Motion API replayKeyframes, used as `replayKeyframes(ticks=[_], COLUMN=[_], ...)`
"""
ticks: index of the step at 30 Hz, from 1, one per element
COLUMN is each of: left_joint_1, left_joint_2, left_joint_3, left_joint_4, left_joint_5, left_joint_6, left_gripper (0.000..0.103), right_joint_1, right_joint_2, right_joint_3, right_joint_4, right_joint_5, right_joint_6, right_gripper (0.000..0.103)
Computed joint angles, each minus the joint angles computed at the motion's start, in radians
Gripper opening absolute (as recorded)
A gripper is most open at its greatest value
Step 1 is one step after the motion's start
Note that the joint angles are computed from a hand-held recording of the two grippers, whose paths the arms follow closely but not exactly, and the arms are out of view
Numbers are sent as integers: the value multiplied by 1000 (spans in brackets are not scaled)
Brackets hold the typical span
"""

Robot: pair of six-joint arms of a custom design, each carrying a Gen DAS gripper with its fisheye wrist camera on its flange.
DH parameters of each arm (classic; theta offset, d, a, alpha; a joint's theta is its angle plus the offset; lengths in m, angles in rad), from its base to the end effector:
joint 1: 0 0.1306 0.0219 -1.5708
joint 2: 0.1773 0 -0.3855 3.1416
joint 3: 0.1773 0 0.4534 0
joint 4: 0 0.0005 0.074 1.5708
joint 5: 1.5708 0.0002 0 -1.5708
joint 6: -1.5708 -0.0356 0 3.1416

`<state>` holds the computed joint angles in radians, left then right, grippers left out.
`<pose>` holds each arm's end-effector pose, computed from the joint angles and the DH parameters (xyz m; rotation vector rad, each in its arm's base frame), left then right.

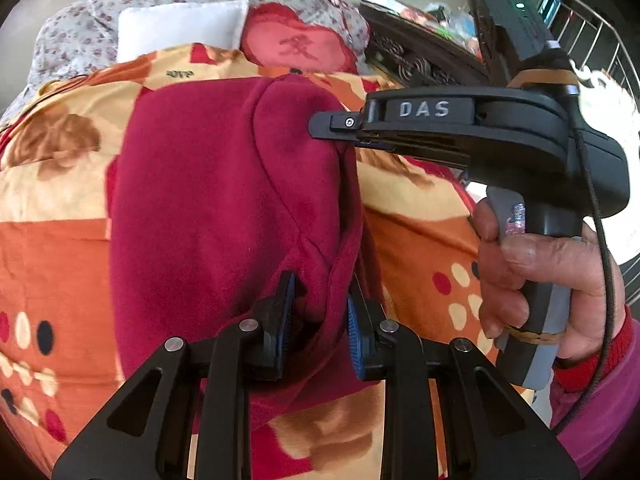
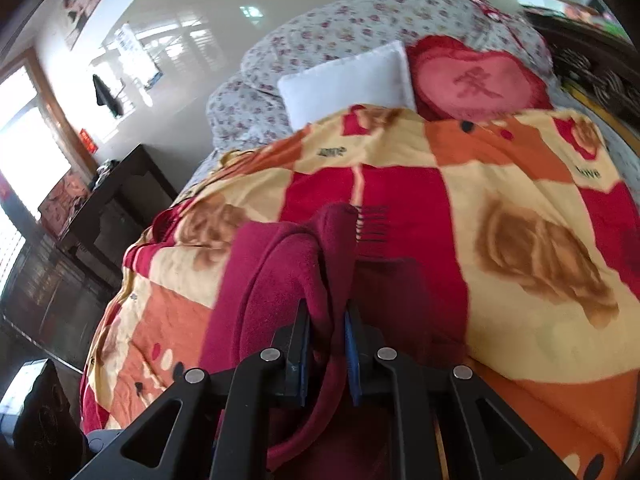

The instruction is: Fold small clothes

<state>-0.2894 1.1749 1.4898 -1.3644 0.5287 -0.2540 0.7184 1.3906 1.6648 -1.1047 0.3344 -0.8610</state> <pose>0.3986 -0.1379 0.5564 0.8607 2.4041 -0.7013 0.4068 0.3395 0.5593 0.3234 2.3512 0.3712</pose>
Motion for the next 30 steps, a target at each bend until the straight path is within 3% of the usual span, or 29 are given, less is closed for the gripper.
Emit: replayKeyframes(ticks=[5,8,11,13,15,17,18,24,25,27,28,30], left_joint_1=[-49,-37,8,50,94,125,145,197,199,199,196,201], left_joint_2=[-5,10,25,6,-16,-35,-42,-1,-4,-9,-10,-13], left_joint_3=[-20,10,62,72,66,46,32,4,-4,-18,-21,-19], left_joint_4=[5,-53,-151,-168,-153,-112,-79,-45,-44,-34,-32,-46], left_joint_5=[-67,-28,50,58,44,9,-17,-71,-77,-78,-84,-75], left_joint_6=[17,0,-92,-156,-198,-211,-216,-141,-135,-125,-120,-131], left_gripper=[23,27,37,44,56,57,57,57,57,57,57,57], right_joint_1=[-26,-37,-25,0,31,74,93,153,152,153,159,166], right_joint_2=[-25,-32,-59,-101,-147,-165,-169,-108,-93,-67,-43,-54], right_joint_3=[-72,-96,-104,-119,-152,-167,-173,-155,-154,-143,-115,-125], right_joint_4=[-4,8,-9,-7,46,65,76,100,109,90,26,27], right_joint_5=[-16,-37,-7,22,21,30,35,-10,-33,-48,-26,-19], right_joint_6=[-45,-72,-113,-145,-150,-174,-184,-208,-205,-186,-176,-157], right_gripper=[14,14,17,19,23,47,51,51,51,38,16,14])
